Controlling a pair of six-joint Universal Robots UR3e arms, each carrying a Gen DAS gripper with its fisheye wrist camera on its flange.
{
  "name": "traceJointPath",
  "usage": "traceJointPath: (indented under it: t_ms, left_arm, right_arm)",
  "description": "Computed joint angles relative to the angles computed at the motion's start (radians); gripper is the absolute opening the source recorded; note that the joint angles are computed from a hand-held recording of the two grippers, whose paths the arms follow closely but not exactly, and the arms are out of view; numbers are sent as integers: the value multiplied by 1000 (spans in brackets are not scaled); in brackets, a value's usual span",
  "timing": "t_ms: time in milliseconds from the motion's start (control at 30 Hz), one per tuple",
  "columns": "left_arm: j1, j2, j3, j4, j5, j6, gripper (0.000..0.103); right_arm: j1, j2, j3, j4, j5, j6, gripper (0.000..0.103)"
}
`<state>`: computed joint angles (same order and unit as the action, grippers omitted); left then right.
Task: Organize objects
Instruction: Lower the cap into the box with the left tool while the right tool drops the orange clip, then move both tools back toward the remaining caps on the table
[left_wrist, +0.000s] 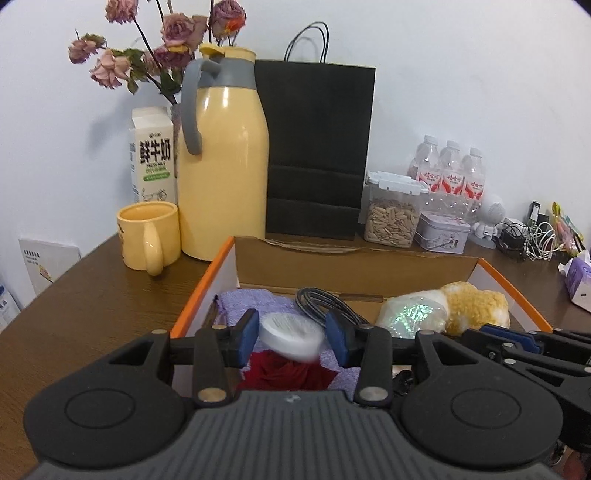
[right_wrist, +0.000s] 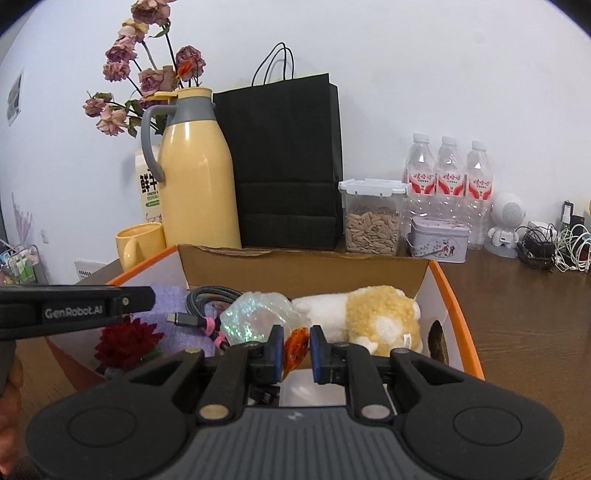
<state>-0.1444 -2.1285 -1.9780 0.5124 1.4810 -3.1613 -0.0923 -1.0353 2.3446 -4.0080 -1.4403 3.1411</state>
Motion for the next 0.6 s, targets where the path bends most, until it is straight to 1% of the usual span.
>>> traceJointPath:
  t_ms: [33, 67, 100, 133, 167, 200, 233, 267, 300, 333, 600]
  left_arm:
    - [1, -2, -9, 24, 2, 4, 54]
    - [-1, -3, -15, 42, 9, 1, 61]
    - [-3, -4, -21, 60, 18, -2, 73]
    - [-2, -6, -29, 80, 19, -3, 77]
    - [0, -4, -39, 102, 17, -8, 86]
    - [0, -5, -43, 115, 22, -15, 98]
    - [-1, -10, -44, 135, 34, -25, 103]
    - [-4, -19, -49, 171, 46, -36, 103]
    - [-3, -19, -51, 179, 47, -40, 103]
    - [-1, -16, -52, 177, 45, -43, 103]
    - [-3, -19, -57, 189, 49, -43, 103]
  right_arm:
    - [5, -1, 4, -6, -11, 0, 16]
    - [4, -2, 11, -17, -12, 0, 20]
    - [1, -1, 20, -33, -9, 2, 32]
    - [3, 0, 25, -46, -14, 4, 50]
    - [5, 2, 31, -61, -21, 5, 59]
    - [5, 3, 38, -78, -25, 6, 71]
    - [6, 6, 43, -94, -29, 8, 80]
    - [4, 7, 47, -105, -29, 10, 85]
    - [0, 6, 52, -111, -27, 12, 91]
    - [-2, 6, 55, -117, -24, 14, 95]
    - [-11, 3, 74, -148, -12, 14, 96]
